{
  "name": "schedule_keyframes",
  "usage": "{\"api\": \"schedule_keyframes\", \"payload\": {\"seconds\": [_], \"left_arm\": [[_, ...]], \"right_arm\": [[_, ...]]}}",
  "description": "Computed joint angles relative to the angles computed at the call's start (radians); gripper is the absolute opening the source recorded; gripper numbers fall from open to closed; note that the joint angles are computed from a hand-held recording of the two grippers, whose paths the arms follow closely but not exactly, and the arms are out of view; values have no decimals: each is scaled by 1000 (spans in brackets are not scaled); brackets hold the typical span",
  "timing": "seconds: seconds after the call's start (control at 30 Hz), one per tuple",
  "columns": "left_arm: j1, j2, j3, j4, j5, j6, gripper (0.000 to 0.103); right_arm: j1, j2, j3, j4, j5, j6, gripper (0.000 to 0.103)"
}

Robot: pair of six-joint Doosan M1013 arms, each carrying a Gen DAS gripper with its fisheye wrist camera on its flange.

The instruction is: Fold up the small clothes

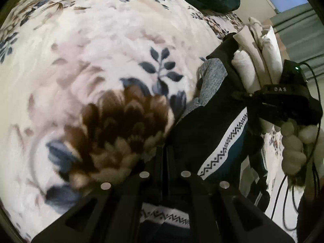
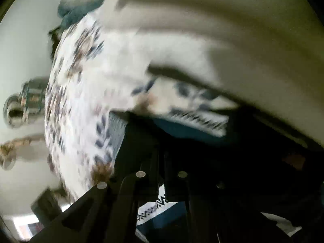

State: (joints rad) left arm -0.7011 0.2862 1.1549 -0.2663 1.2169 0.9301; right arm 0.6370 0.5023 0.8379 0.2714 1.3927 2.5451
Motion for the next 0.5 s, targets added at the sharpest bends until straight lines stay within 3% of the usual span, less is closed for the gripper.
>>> {"api": "schedule_keyframes", "payload": {"seconds": [0.1,0.13,0.23,0.3,0.37,0.4,0.5], "left_arm": [[0,2,-11,-3,5,12,1],[-1,3,-15,-6,2,15,1],[1,8,-24,-13,5,32,1],[3,11,-25,-14,13,34,1],[10,12,-25,-34,20,47,2],[13,17,-33,-39,31,55,3],[4,44,-98,23,111,79,3]], "right_arm": [[-8,23,-30,47,51,-18,5],[-9,28,-39,49,59,-21,10],[-8,43,-73,54,40,-57,48],[-8,63,-98,55,24,-73,48],[1,106,-166,0,74,-90,3],[1,129,-203,-14,120,-81,3],[-9,103,-175,36,111,-65,8]]}}
